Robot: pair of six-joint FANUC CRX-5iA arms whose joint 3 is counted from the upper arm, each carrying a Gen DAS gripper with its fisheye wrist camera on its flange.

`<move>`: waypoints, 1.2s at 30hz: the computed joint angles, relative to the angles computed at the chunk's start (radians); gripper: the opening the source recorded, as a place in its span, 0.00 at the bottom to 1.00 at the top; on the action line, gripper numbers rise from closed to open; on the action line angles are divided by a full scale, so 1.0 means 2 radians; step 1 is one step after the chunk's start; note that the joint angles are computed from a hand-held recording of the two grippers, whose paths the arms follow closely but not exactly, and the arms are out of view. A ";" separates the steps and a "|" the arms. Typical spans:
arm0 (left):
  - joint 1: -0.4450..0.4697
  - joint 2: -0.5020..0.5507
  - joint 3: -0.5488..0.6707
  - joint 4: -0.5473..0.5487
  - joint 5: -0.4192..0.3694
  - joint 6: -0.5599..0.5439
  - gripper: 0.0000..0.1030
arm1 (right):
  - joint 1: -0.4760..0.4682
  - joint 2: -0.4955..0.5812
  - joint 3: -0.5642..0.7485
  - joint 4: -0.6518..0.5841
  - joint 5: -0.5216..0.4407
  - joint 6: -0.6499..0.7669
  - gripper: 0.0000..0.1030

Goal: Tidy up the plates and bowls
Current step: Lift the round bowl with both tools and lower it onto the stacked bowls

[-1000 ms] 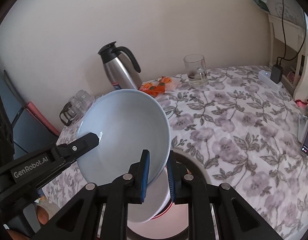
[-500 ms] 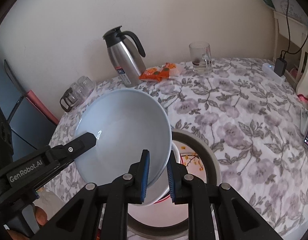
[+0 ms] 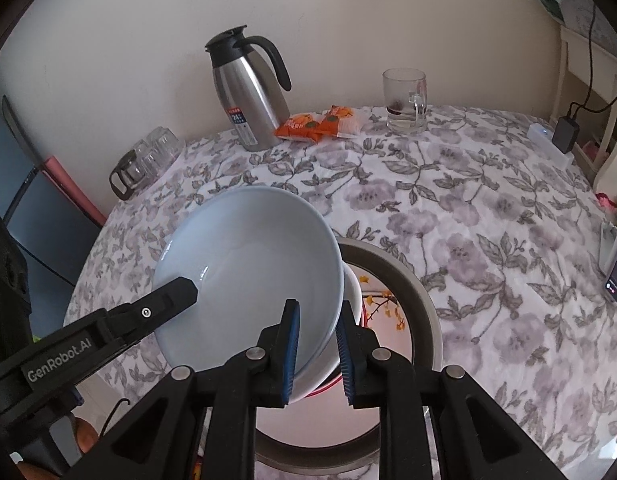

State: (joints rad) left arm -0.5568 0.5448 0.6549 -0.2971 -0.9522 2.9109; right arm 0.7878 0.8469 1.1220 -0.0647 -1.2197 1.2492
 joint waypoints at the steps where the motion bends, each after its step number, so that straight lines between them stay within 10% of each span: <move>1: 0.001 -0.003 -0.008 0.004 0.008 0.001 0.12 | 0.000 0.001 0.002 0.001 -0.002 0.000 0.21; 36: 0.013 -0.003 -0.034 0.040 0.032 -0.004 0.15 | 0.007 0.010 0.010 0.039 -0.011 -0.017 0.21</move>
